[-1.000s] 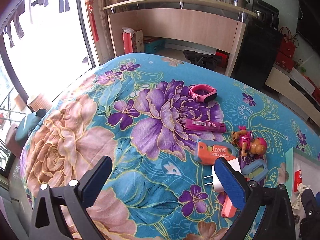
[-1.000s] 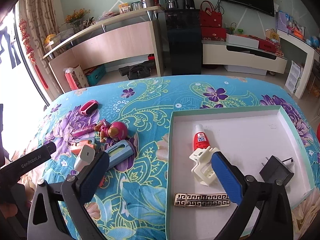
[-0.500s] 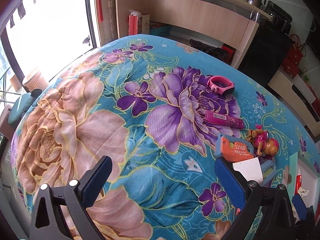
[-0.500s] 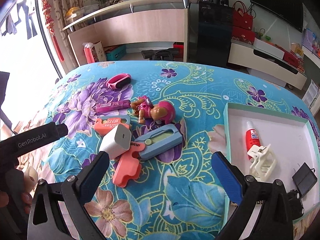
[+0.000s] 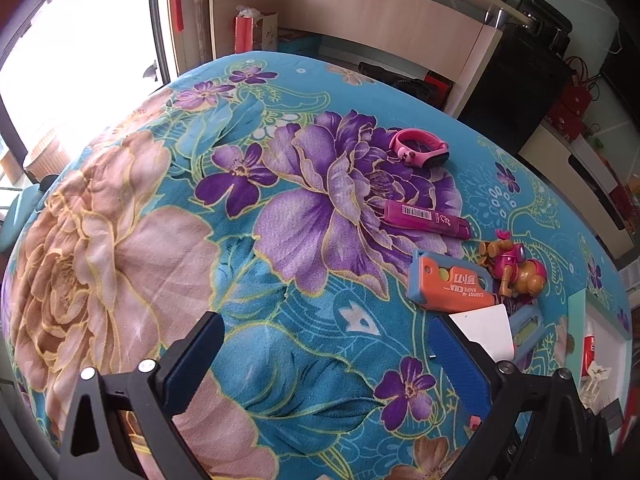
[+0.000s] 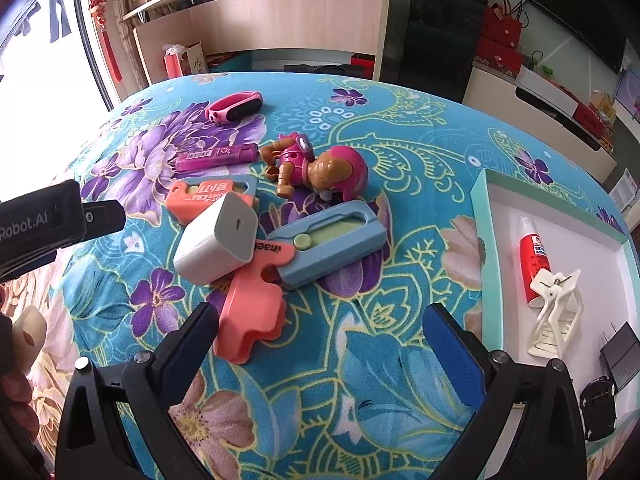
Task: Organize rigid objects
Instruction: 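Move the left tool to the white charger while the right tool approaches the pink-and-blue toy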
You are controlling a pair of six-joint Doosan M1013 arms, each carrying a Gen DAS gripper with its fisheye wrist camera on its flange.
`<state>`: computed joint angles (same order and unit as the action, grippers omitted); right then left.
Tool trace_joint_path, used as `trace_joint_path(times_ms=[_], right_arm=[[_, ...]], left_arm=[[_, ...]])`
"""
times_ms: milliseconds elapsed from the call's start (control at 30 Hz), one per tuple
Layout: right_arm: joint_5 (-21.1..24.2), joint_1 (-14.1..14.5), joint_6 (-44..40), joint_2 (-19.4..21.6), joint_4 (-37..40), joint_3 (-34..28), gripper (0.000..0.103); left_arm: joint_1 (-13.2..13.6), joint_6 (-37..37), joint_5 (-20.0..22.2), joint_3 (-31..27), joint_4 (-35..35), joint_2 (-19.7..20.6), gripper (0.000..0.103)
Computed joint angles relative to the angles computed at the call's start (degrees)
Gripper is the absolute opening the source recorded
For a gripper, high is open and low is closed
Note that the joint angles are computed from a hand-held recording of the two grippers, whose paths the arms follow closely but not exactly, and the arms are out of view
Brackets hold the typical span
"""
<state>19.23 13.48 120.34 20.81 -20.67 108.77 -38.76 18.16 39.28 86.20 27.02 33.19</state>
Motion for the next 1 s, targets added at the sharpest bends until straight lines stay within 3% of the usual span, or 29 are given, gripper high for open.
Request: trace_joint_path(times_ms=[400,633,1000], right_arm=[[-0.49,-1.67,5.13,-0.66,-2.69,0.85,0.102],[-0.91,-1.94,3.08,-1.44,-0.95,1.27,0.101],[0.85,-1.18,17.25,-3.23,-17.59,2.12,0.101]], left_arm=[[-0.34,8.58,-4.55,-1.86,-6.50,1.31,0.103],[-1.08,13.95,-2.70,-4.73,-8.62,3.32,0.103],[-1.30,15.21,-3.10,-5.39,-9.30,3.85,0.103]])
